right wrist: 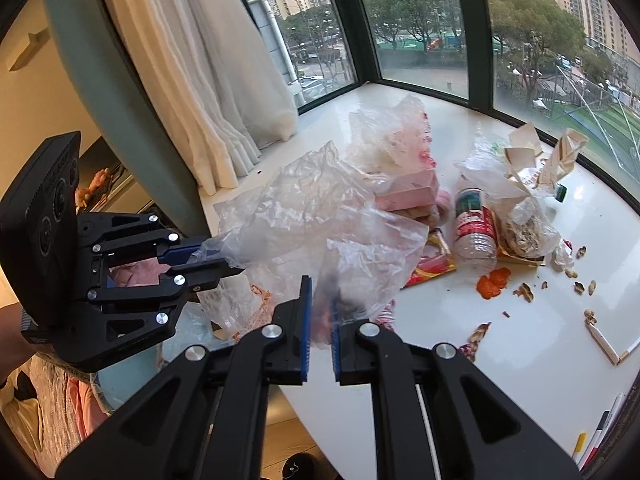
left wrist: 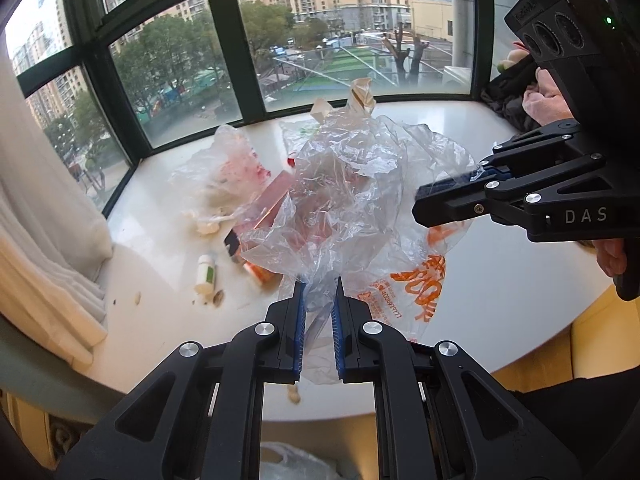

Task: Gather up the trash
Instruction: 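Lift the plastic bag with the left gripper and carry it over the bin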

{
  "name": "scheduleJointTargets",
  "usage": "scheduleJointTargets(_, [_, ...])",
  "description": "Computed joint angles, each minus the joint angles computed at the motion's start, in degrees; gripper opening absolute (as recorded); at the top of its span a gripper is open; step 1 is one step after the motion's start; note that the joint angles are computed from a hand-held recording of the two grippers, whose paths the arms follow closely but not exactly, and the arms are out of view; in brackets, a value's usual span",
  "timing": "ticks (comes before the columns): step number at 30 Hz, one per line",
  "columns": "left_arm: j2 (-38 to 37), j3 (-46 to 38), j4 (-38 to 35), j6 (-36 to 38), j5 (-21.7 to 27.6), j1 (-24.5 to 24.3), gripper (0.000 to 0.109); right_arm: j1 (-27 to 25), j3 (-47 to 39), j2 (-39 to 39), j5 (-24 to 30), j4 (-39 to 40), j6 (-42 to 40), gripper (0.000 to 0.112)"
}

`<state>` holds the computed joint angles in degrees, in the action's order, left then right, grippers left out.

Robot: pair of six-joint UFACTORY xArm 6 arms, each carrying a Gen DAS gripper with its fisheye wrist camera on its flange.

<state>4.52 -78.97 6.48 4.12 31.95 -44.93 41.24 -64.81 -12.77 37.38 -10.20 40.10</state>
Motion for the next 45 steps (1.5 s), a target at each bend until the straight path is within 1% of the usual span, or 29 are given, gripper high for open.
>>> scheduleJointTargets(3, [-3.7, 3.7, 1.3, -1.1, 0.1, 0.9, 0.01, 1.9, -2.7, 2.0, 0.4, -0.6, 0.3, 0.01])
scheduleJointTargets(7, [-9.4, 9.3, 3.3, -2.9, 0.7, 2.1, 0.01, 4.4, -6.9, 5.6, 0.8, 0.1, -1.2, 0.01])
scheduleJointTargets(15, [-22.1, 21.3, 7.0, -7.5, 2.3, 5.3, 0.01, 9.4, -14.3, 13.5, 0.0, 4.6, -6.7, 0.01])
scheduleJointTargets(19, [-27.7, 26.7, 7.9, -9.2, 4.3, 7.0, 0.01, 11.6, -17.7, 17.5, -0.3, 7.7, -8.7, 0.01])
scheduleJointTargets(23, [-33.0, 31.4, 8.0, -10.0, 6.4, 8.6, 0.01, 13.9, -22.1, 21.9, -0.4, 11.6, -12.4, 0.01])
scheduleJointTargets(30, [-42.6, 38.9, 7.9, -10.5, 11.5, 11.7, 0.01, 16.8, -30.9, 30.2, 1.8, 17.5, -18.4, 0.01])
scheduleJointTargets(37, [-48.5, 43.1, 6.9, -10.1, 14.9, 15.1, 0.01, 18.6, -37.3, 36.3, 3.6, 21.9, -21.6, 0.01])
scheduleJointTargets(45, [-52.2, 47.2, 5.9, -10.9, 17.1, 16.5, 0.01, 19.4, -42.0, 41.1, 5.5, 24.4, -23.3, 0.01])
